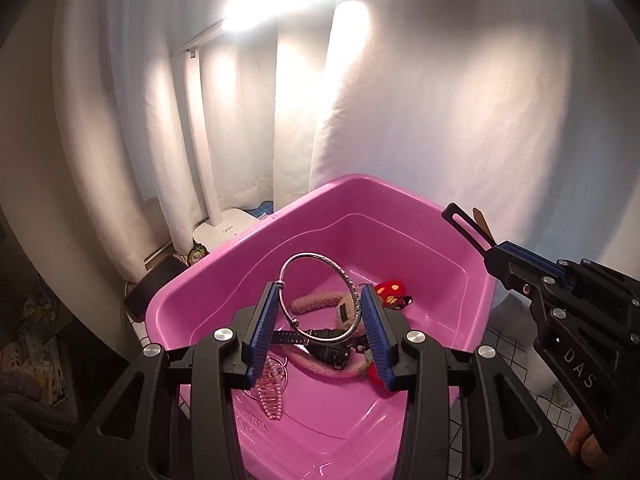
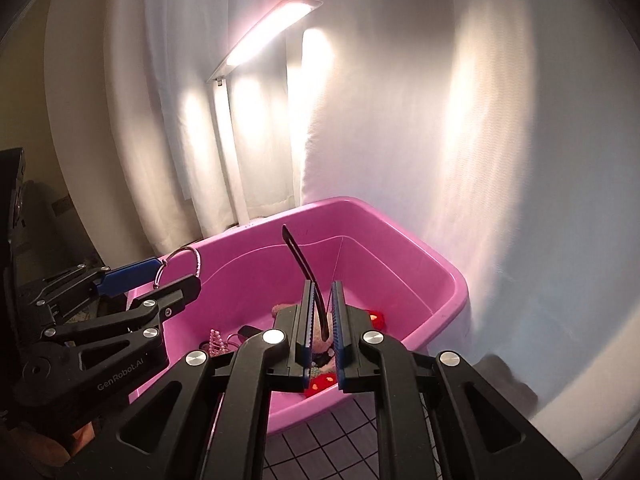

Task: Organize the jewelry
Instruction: 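Carry the bangle and hair clip into the pink tub with both grippers, then open the left gripper to drop the bangle while the right gripper releases the hair clip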

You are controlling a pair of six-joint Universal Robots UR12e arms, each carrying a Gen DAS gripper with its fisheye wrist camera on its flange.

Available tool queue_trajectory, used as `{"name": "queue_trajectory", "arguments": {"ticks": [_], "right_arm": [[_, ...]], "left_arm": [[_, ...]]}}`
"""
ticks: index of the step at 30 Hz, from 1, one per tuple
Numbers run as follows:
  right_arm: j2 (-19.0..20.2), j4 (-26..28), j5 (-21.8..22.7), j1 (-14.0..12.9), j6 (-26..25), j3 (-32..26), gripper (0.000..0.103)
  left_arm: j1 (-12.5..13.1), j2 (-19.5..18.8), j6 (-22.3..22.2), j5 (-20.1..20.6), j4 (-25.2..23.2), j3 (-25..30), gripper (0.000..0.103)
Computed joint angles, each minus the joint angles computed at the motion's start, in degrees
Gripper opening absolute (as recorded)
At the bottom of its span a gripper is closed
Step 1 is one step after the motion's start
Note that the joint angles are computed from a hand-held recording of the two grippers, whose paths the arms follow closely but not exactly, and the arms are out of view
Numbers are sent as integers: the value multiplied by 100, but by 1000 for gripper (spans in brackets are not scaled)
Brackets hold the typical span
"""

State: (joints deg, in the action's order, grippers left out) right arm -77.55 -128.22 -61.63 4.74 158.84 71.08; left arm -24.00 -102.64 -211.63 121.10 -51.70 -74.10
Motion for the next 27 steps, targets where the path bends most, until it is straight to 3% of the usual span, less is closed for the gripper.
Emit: {"name": "queue_trajectory", "arguments": {"ticks": [12, 27], "right_arm": [[861, 1620, -502, 339, -199, -1198, 9], [1675, 3380, -1022, 549, -46, -2466, 9]], "left_arm": [[386, -210, -802, -566, -1326, 345, 42], [578, -385, -1114, -1024, -2292, 631, 42]]}}
